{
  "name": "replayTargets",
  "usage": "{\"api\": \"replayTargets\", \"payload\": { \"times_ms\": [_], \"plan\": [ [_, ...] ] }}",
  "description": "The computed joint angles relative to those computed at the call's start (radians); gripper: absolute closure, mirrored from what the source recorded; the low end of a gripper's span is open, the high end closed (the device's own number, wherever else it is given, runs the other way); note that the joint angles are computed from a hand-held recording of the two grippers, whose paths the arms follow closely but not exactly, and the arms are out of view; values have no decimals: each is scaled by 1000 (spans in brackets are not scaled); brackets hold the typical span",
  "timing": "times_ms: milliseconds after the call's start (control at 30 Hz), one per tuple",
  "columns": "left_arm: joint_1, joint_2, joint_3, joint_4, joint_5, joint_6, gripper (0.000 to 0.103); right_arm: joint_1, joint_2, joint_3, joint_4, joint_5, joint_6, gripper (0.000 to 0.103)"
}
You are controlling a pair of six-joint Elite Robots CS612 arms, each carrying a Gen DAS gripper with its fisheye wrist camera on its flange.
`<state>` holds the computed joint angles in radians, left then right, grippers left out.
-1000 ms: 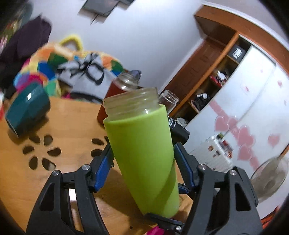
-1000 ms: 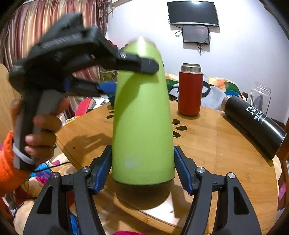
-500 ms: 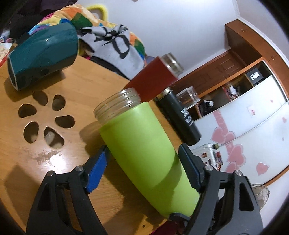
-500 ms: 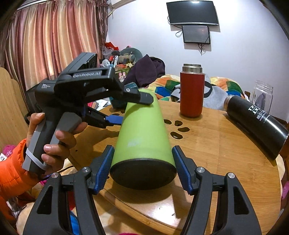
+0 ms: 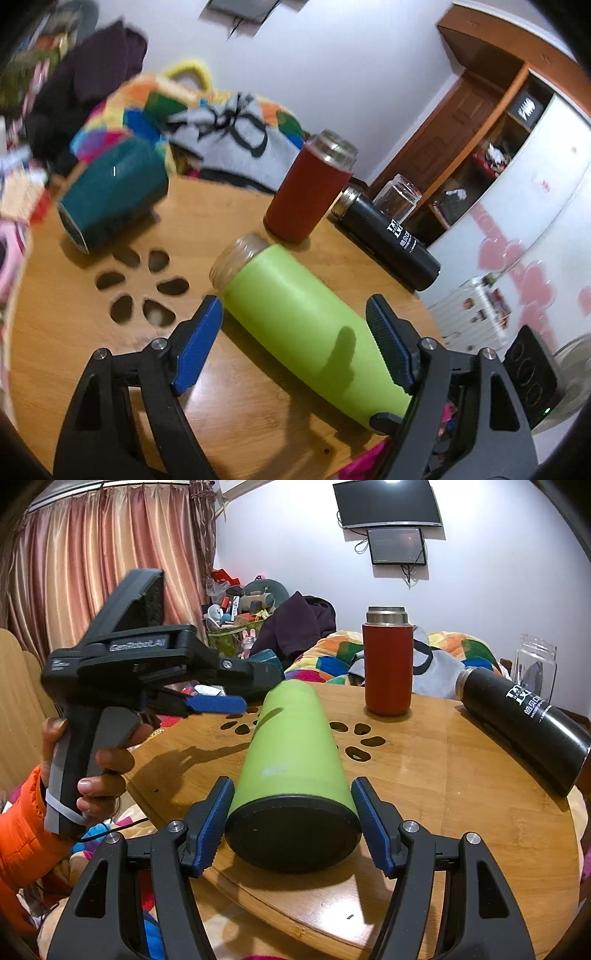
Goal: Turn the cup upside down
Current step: 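Lay the bottle on the table with the left gripper while the right gripper grasps its black base, then open the left gripper while the right gripper lifts the bottle base-up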
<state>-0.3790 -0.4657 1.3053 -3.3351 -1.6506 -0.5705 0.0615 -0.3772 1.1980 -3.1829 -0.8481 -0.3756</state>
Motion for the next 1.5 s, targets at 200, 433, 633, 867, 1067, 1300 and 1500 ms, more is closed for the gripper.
{"api": "replayTargets", "payload": {
  "times_ms": [200, 433, 633, 867, 1067, 1300, 1500],
  "plan": [
    [-40, -15, 0, 20, 101, 169, 54, 0, -1, -5, 83, 13, -41, 38],
    [-56, -8, -18, 58, 139, 242, 85, 0, -9, 11, 69, -3, -42, 40],
    [-52, -12, -12, 35, 119, 249, 89, -11, -25, 33, -1, 1, 15, 40],
    [-55, -19, -5, -12, 99, 267, 89, -30, -42, 51, -207, 22, 142, 40],
    [-53, -20, -5, -44, 82, 261, 89, -29, -47, 32, -264, 25, 197, 40],
    [-44, -17, -9, -54, 51, 250, 90, -9, -59, -5, -246, 3, 182, 40],
    [-39, -13, -11, -62, 66, 232, 90, 9, -55, -43, -180, -22, 134, 40]
  ]
}}
